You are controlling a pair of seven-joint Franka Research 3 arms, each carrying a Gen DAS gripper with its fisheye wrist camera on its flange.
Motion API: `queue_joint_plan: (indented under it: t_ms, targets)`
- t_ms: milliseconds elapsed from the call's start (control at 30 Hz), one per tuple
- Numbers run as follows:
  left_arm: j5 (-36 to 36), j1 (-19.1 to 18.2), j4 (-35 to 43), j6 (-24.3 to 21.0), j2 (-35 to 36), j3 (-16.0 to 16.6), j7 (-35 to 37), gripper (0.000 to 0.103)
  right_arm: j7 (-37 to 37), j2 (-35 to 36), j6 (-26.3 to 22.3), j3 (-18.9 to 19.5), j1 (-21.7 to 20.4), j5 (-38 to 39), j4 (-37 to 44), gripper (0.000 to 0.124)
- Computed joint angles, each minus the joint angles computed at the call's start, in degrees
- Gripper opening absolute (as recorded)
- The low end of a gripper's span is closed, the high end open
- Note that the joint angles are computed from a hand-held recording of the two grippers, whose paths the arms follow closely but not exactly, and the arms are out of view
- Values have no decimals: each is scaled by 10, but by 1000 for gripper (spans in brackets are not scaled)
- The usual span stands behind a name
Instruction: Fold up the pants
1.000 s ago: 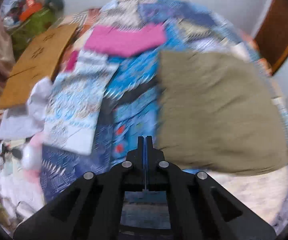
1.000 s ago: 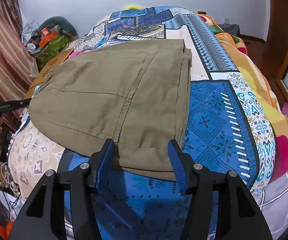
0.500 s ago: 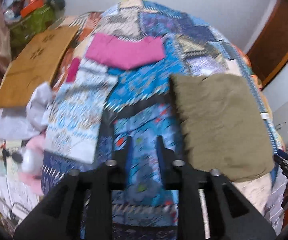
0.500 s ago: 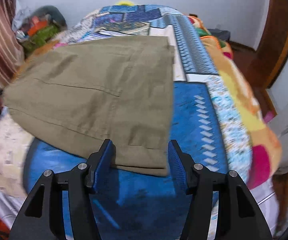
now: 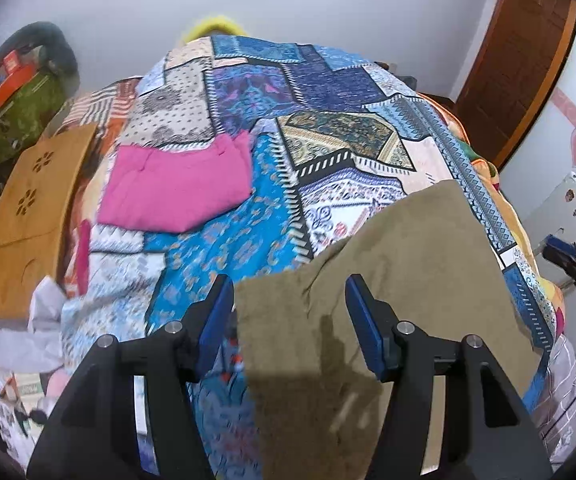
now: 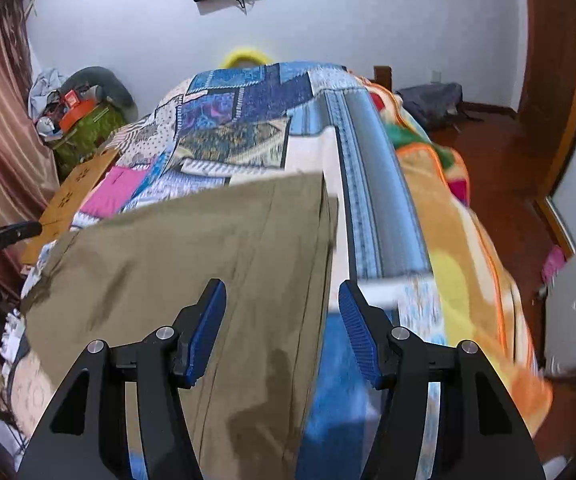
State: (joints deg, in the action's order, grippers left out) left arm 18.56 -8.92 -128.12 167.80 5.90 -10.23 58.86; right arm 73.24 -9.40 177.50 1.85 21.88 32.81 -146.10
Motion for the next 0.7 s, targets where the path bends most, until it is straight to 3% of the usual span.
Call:
queue_joint_plan:
  t_ms: [100, 300, 433, 500, 633, 700]
  targets:
    - [30, -8, 37, -21, 35, 9, -8, 58, -71, 58, -17, -20, 20, 50, 65, 55]
    - [-29, 16, 98, -67, 113, -9, 56, 58, -147, 168, -60, 25, -24, 72, 183, 55]
    - [-67, 30, 85, -20, 129, -11, 52, 60, -97, 232, -80, 32, -37, 10, 246, 55]
    - [-78, 35, 80, -5, 135, -12, 48, 61, -50, 261, -71, 14, -26, -43, 266, 55]
    - [-31, -6, 71, 23, 140, 36, -18, 62, 54, 306, -108, -29, -9, -136, 300, 54]
    - [2, -28, 66, 33, 137, 60, -57, 62, 41, 314, -75, 1, -44, -124, 290, 55]
